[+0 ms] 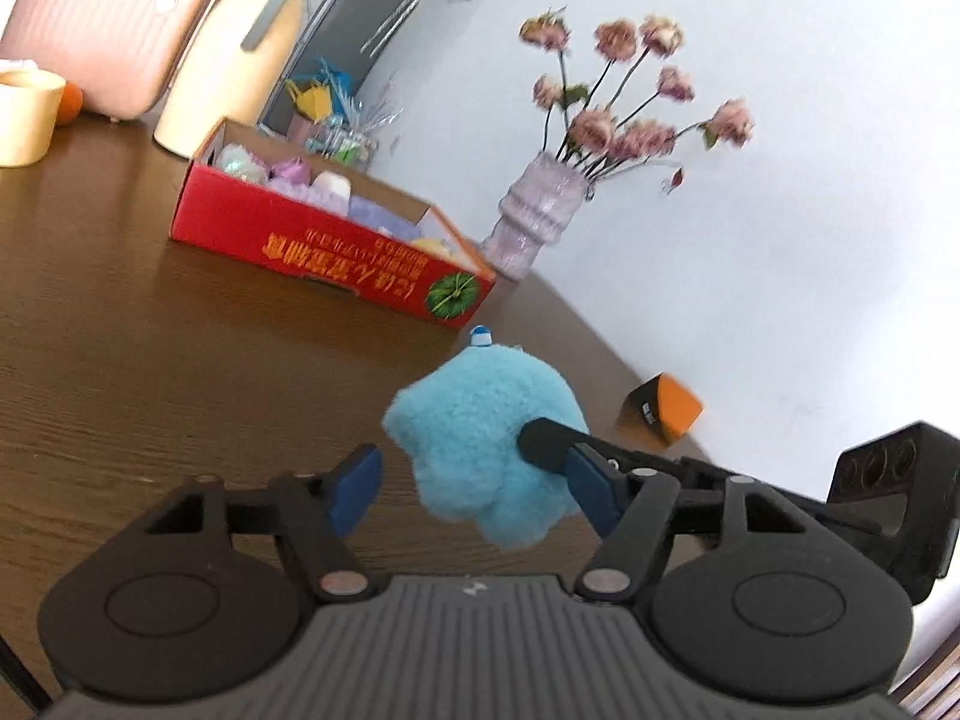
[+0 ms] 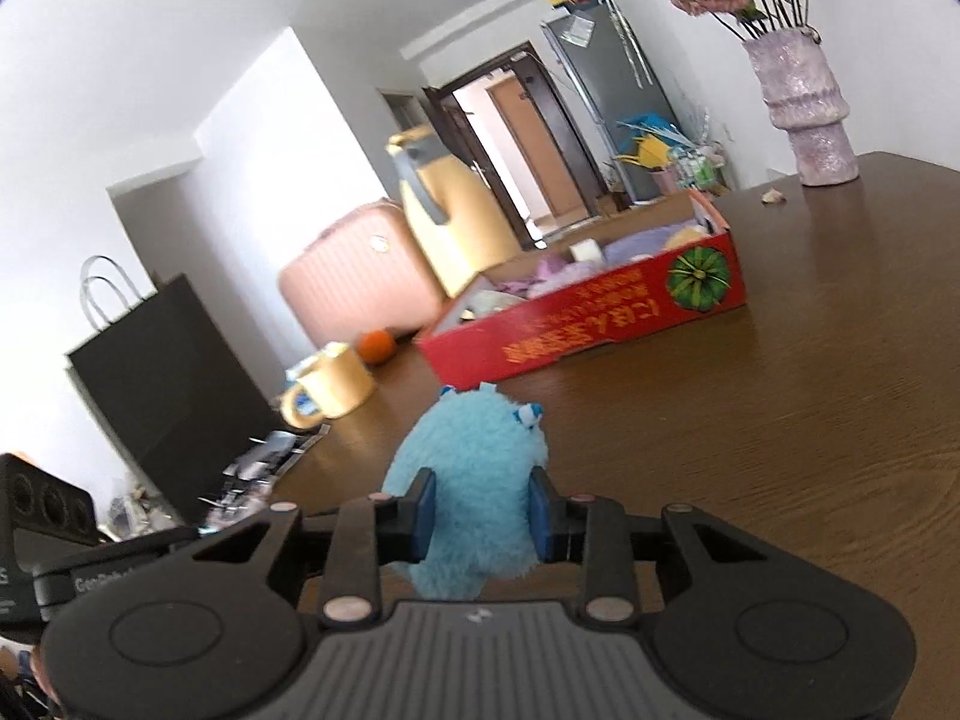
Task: Organize soft objects
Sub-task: 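Carry the plush with both grippers into the box and open them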
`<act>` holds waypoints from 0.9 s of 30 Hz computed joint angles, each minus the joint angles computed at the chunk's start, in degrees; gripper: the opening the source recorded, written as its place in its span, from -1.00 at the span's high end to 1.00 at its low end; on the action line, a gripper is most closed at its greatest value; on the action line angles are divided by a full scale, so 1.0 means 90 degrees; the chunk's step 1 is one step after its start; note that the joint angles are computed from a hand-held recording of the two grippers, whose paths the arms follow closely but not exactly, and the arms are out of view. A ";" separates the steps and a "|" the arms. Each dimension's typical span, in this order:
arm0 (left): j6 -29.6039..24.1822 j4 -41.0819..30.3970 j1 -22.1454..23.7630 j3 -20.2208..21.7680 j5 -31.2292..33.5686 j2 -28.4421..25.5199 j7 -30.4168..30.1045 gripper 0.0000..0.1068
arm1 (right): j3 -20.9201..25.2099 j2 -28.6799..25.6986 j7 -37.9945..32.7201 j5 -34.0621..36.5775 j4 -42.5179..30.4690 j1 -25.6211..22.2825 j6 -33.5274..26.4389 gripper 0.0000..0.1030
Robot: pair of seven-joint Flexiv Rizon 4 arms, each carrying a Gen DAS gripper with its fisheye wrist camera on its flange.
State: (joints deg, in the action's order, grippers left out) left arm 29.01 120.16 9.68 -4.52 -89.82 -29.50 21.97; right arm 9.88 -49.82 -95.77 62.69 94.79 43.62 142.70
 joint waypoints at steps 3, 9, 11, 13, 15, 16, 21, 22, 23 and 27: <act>-0.0415 0.0063 0.0193 0.0043 0.0079 0.0079 -0.0171 -0.20 | 0.0049 0.0068 -0.0072 0.0012 0.0033 0.0152 0.0235 0.41; -0.0820 -0.0004 0.0301 0.0060 0.0154 0.0119 -0.0090 0.19 | 0.0127 0.0207 0.0129 -0.0187 0.0179 0.0125 0.0393 0.41; -0.0714 -0.0139 0.0212 0.0001 -0.0003 0.0090 -0.0013 0.39 | 0.0071 0.0264 0.0124 -0.0304 0.0191 0.0044 0.0331 0.41; -0.0500 -0.0487 0.0080 -0.0098 -0.0069 -0.0052 -0.0141 0.51 | -0.0055 0.0372 0.0003 -0.0350 0.0154 -0.0082 0.0153 0.41; -0.0433 -0.0949 0.0025 -0.0235 0.0000 -0.0281 -0.0386 0.51 | -0.0205 0.0481 -0.0062 -0.0520 0.0110 -0.0282 -0.0136 0.41; -0.0315 -0.1205 -0.0036 -0.0322 -0.0006 -0.0391 -0.0469 0.51 | -0.0299 0.0512 -0.0051 -0.0659 0.0066 -0.0393 -0.0300 0.41; 0.0843 -0.3066 -0.0491 -0.0763 0.0516 -0.1314 -0.1536 0.53 | -0.0723 0.0434 0.0827 -0.1820 -0.0424 -0.1297 -0.1632 0.41; 0.1065 -0.3492 -0.0571 -0.0834 0.0766 -0.1567 -0.1878 0.53 | -0.0862 0.0331 0.0983 -0.1951 -0.0669 -0.1424 -0.1977 0.41; 0.1313 -0.3992 -0.0689 -0.0882 0.1070 -0.1873 -0.2253 0.53 | -0.0995 0.0237 0.1123 -0.2073 -0.0888 -0.1544 -0.2322 0.41; 0.1797 -0.5982 -0.1123 -0.0824 0.2471 -0.3180 -0.3822 0.53 | -0.1276 -0.0362 0.1836 -0.2666 -0.1947 -0.2129 -0.3762 0.41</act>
State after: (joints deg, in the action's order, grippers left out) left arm 45.19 66.32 -0.42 -11.94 -67.58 -58.13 -12.43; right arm -1.60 -53.07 -79.25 38.69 77.27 24.46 108.84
